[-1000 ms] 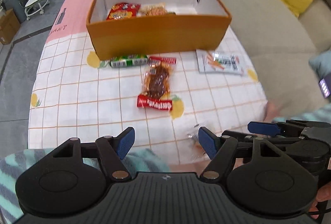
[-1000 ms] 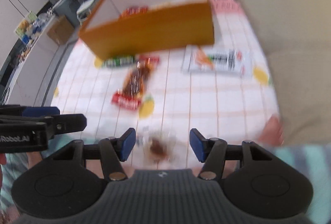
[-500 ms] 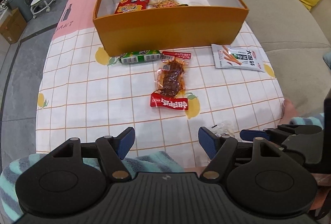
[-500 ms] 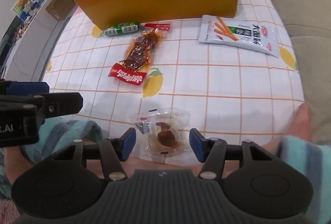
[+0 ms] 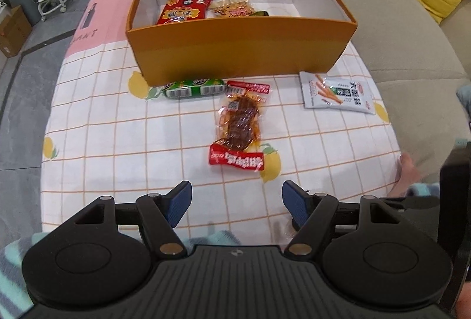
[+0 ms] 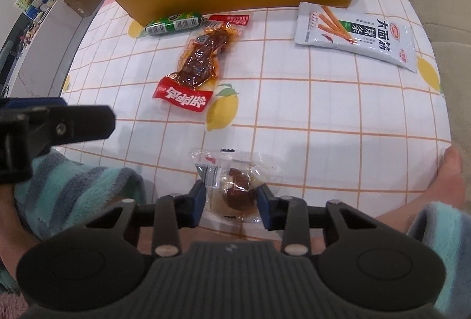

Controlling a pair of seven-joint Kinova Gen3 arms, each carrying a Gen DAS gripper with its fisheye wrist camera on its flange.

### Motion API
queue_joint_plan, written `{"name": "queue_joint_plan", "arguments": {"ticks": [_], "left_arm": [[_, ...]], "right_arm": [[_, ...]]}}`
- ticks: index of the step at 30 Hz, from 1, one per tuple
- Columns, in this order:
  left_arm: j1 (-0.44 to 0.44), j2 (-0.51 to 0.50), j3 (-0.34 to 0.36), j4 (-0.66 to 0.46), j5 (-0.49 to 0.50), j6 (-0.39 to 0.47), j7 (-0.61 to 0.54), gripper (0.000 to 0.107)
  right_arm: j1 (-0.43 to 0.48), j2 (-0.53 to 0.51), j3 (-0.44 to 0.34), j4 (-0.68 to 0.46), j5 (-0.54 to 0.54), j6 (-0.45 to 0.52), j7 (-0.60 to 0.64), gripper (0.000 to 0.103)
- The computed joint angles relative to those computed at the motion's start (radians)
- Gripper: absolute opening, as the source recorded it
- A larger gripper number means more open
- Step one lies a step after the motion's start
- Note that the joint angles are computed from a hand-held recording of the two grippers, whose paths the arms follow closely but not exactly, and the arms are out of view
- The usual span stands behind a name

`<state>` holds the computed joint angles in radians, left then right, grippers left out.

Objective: Organize snacks
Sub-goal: 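Grasp the spicy meat strip pack with the left tool while the right tool grasps the clear wrapped snack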

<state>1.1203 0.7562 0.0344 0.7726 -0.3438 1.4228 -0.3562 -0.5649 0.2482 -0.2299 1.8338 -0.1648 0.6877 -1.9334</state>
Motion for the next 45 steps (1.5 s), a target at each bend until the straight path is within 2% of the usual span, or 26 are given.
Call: {"name": "queue_joint_plan", "arguments": {"ticks": [8,15,20,26,30,34,37,41,45], "left_arm": [[-0.025,0.060,-0.012,-0.112,-0.009,0.030,-0.114,0.083],[-0.086,0.135,-0.026,-0.203,0.041,0.029,-0.168,0.083],[-0.129,0.186,-0.029,-0.222,0.086,0.012,-0.163,0.084],[-0.131,0.269,-0.049,-0.335,0.092,0.096,-0.228,0.087],[-0.135,0.249,-0.050,-0.267,0.104,0.024,-0.231,0.088],[-0.135,0.245,-0.054,-0.236,0.102,0.000,-0.210,0.090],[-0.134,0.247,-0.051,-0.224,0.098,-0.009,-0.216,0.092],[-0.128,0.270,-0.055,-0.249,0.094,0.019,-0.214,0.092],[-0.125,0.248,-0.056,-0.204,0.087,-0.024,-0.203,0.078]], "right_arm": [[0.016,-0.036,0.018,0.001,0.028,-0.034,-0.006,0.029],[0.081,0.014,0.029,-0.070,0.005,-0.027,0.065,0.029],[0.134,0.065,0.014,-0.091,-0.064,-0.067,0.142,0.029],[0.206,0.090,-0.025,-0.064,-0.175,-0.123,0.248,0.030],[0.226,0.109,-0.034,-0.057,-0.219,-0.134,0.291,0.030],[0.213,0.123,-0.025,-0.066,-0.214,-0.128,0.297,0.030],[0.207,0.124,-0.025,-0.066,-0.211,-0.133,0.305,0.030],[0.212,0.126,-0.027,-0.063,-0.218,-0.140,0.313,0.030],[0.214,0.128,-0.029,-0.061,-0.225,-0.144,0.318,0.031]]}}
